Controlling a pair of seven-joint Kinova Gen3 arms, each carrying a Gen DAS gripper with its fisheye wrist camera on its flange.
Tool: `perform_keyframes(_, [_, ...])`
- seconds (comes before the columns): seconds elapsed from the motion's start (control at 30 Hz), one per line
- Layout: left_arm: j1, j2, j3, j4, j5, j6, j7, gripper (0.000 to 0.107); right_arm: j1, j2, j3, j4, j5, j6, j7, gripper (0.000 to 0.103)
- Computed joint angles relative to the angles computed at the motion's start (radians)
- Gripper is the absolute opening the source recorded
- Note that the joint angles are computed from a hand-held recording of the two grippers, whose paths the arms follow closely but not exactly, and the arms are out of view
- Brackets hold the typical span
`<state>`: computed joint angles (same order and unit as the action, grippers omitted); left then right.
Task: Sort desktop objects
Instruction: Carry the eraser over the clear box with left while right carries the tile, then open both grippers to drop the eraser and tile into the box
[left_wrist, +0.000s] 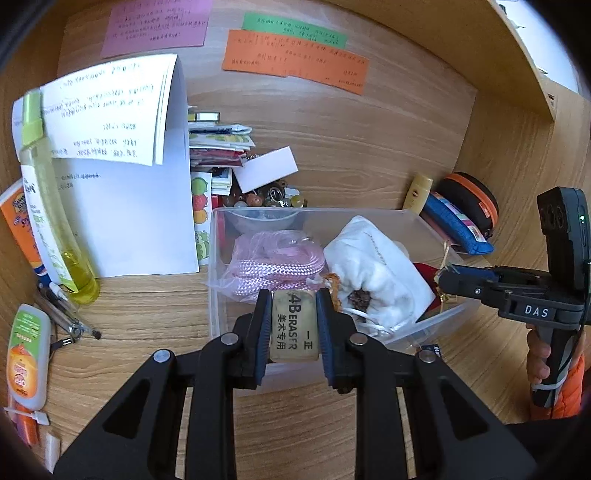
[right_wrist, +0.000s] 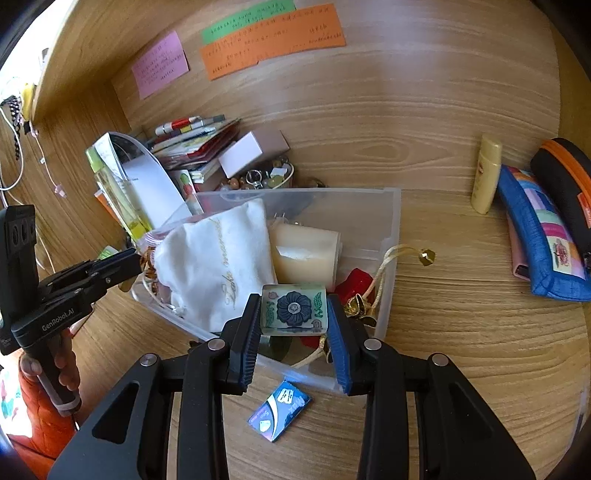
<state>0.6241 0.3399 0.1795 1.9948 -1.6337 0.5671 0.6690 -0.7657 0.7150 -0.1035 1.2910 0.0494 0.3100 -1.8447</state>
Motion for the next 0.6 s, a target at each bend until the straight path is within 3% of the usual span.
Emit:
perform_keyframes(0.23, [-0.018, 0.011, 0.008, 0.004, -0.047, -0.013, 0.034, 0.023, -0.069, 0.022, 0.070, -0.035, 0.046, 0.022, -0.040, 0.031])
perform_keyframes(0.43, [0.027, 0.038, 0.006, -0.029, 0.030, 0.064, -0.063, 0.027, -0.134, 0.025, 0.136, -0.040, 0.108, 0.032, -0.097, 0.031])
perform_keyframes(0.5, [0.034, 0.038, -0.004, -0.030, 0.042, 0.060, -0.069, 0.027, -0.139, 0.021, 0.139, -0.035, 0.122, 0.032, -0.110, 0.034])
perform_keyframes(0.6, [0.047, 0.033, -0.015, -0.025, 0.050, 0.064, -0.061, 0.030, -0.156, 0.013, 0.157, -0.019, 0.142, 0.018, -0.139, 0.045])
